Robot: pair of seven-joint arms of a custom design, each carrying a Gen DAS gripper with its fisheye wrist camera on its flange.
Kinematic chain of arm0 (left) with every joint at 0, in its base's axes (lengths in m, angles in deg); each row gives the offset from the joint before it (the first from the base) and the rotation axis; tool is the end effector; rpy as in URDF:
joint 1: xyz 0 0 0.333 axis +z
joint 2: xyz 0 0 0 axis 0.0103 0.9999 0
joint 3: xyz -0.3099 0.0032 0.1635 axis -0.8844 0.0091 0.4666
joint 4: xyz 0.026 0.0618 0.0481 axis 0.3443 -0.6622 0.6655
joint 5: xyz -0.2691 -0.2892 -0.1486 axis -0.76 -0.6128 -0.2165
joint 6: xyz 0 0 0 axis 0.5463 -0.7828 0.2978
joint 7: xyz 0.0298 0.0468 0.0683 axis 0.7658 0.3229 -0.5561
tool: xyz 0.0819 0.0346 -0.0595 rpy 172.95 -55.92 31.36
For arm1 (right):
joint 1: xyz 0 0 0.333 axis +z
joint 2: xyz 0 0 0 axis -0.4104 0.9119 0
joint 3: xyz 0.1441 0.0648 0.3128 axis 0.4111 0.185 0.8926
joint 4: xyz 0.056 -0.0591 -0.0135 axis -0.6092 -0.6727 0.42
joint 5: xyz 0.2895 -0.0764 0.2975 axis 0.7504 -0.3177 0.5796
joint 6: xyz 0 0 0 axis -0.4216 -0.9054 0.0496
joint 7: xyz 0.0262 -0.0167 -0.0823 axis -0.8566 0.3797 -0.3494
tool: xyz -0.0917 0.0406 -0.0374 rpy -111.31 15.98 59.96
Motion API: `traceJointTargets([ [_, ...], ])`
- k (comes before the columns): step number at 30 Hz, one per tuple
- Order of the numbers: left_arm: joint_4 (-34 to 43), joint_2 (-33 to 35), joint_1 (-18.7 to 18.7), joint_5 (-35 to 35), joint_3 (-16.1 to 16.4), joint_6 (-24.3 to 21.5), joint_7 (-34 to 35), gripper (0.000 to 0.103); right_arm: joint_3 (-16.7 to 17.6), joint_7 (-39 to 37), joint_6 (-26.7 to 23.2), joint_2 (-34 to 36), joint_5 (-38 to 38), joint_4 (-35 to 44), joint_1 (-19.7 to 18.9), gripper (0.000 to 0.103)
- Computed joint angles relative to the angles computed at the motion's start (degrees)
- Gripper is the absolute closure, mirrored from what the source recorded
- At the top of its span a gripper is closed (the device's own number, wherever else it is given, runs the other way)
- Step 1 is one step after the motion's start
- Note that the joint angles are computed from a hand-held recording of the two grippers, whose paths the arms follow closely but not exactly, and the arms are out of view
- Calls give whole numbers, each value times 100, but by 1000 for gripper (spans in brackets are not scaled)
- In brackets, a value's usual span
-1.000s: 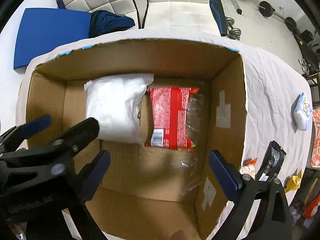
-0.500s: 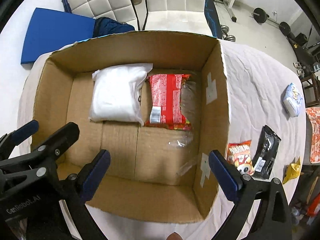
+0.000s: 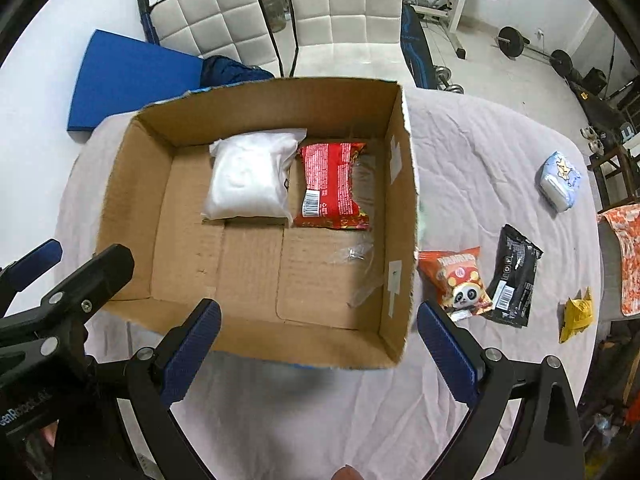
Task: Organize soft objects
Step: 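Lift both tools out of the box toward the remaining snacks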
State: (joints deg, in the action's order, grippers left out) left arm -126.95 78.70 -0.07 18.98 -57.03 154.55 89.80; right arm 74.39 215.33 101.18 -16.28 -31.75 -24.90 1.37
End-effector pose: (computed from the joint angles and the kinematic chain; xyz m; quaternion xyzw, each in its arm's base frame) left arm 0.6980 -0.0997 0.6709 -0.5401 0.8236 -0.1590 0.0689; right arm 0.5478 0.3132 0.7593 -0.5781 0.8099 -0.0350 0.0924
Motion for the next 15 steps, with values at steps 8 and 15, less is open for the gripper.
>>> traceJointTargets([
  [8, -115, -317, -94, -38, -38, -47, -190, 1, -16, -130, 300, -676, 193, -568, -202, 3],
  [15, -21, -477, -405, -183, -218, -299, -440, 1, -210, -184, 407, -2086, 567, -2100, -805, 3],
])
